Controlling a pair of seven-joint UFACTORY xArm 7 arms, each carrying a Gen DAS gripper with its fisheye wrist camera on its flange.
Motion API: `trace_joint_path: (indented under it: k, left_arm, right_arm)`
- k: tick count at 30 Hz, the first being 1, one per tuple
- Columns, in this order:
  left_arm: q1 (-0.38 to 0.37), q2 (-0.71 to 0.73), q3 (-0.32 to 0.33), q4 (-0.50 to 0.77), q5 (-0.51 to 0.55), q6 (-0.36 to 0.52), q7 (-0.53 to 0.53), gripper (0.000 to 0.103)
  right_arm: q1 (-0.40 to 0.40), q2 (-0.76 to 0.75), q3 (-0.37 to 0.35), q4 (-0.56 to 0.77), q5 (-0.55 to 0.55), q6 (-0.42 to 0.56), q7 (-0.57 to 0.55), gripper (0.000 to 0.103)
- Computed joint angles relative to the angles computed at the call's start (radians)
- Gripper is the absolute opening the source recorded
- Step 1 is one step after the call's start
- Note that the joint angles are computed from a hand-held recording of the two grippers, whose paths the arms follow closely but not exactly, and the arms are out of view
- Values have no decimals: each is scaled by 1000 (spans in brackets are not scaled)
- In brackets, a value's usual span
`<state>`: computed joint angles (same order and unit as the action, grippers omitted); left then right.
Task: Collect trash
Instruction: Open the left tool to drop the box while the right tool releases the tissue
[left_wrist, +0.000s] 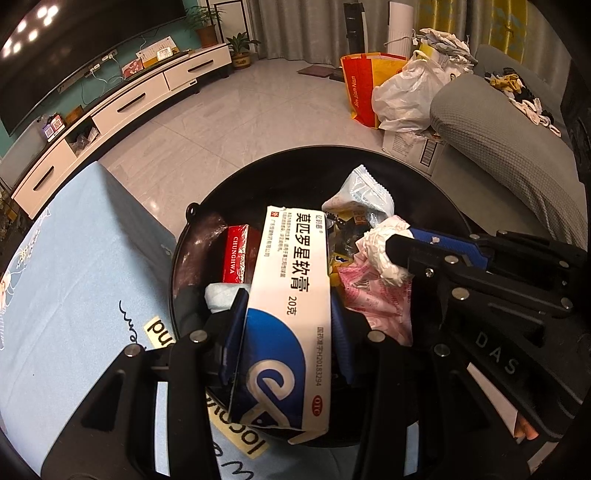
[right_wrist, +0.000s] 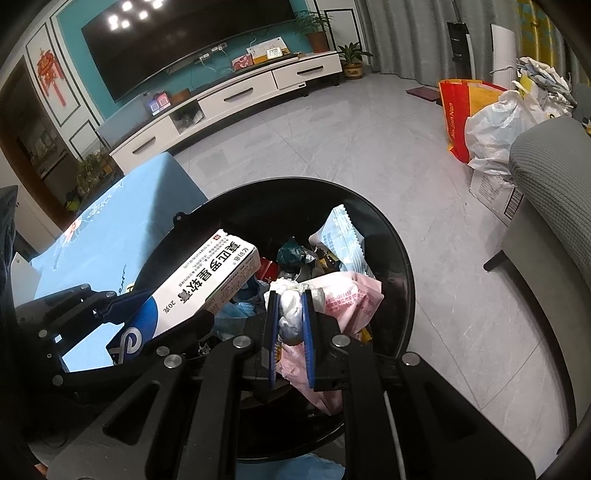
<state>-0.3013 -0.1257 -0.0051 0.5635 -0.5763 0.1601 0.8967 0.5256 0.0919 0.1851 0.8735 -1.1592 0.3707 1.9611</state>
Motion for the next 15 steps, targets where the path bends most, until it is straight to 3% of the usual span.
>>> trace_joint_path:
  k: [15]
  left_arm:
    - [0, 1, -4, -4, 15, -9, -16, 44]
  right_arm:
    - [6, 6, -1, 2, -7, 3, 17, 13]
